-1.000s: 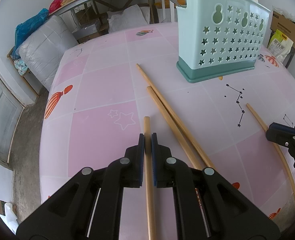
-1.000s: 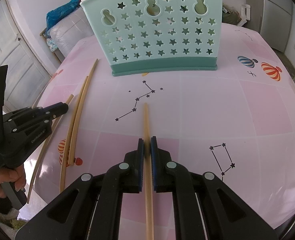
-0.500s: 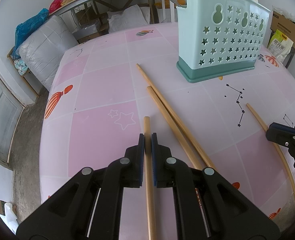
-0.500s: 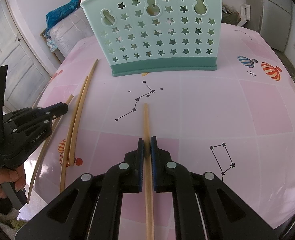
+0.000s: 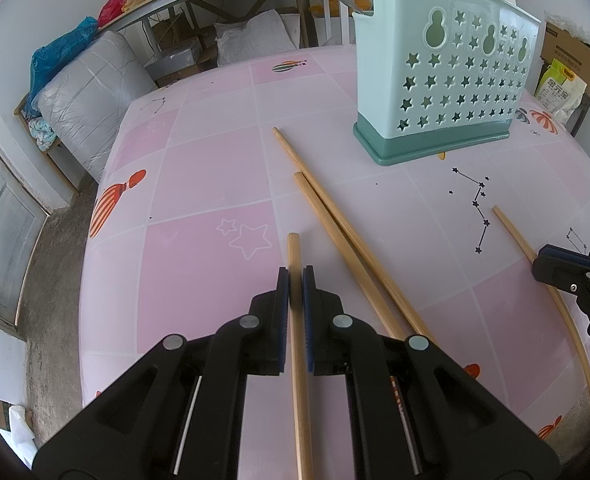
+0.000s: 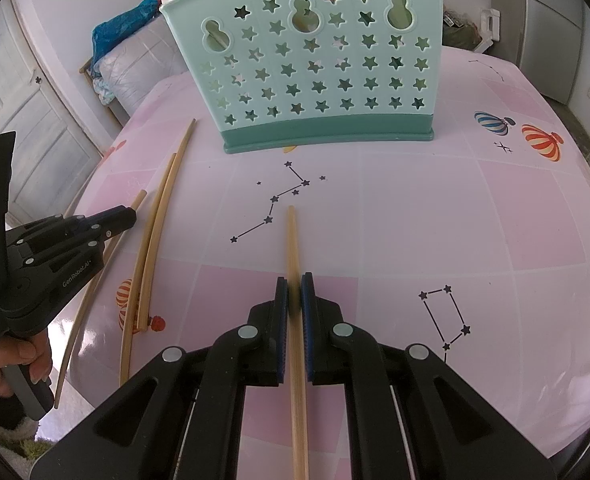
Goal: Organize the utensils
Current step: 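Lift the held wooden chopstick with the left tool up to the green holder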
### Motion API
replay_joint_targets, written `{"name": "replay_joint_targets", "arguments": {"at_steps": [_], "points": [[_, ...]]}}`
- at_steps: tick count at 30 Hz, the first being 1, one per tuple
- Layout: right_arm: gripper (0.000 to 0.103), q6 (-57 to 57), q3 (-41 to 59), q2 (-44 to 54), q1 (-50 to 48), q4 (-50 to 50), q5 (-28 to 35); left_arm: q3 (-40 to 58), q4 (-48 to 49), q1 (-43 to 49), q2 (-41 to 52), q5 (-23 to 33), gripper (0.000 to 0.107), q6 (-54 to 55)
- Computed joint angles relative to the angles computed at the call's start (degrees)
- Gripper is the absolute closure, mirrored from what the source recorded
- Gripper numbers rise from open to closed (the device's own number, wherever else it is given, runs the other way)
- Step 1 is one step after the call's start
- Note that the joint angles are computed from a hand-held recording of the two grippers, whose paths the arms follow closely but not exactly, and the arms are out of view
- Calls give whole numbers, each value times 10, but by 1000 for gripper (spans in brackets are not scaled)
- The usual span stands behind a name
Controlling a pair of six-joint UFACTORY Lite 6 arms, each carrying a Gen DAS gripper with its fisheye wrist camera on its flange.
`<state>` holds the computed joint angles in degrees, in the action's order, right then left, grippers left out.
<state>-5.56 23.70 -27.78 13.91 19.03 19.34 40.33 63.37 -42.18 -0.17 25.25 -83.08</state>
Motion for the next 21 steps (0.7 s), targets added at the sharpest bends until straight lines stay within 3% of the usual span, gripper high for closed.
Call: {"name": "replay_joint_targets", "arguments": {"at_steps": [14,21], "points": [[96,-1,3,3,-1,2,0,-6,9,6,-6,-7,101,-9],[95,-25,16,14,-11,17,10,-43,-47,79,-93,-77,102,58]]}}
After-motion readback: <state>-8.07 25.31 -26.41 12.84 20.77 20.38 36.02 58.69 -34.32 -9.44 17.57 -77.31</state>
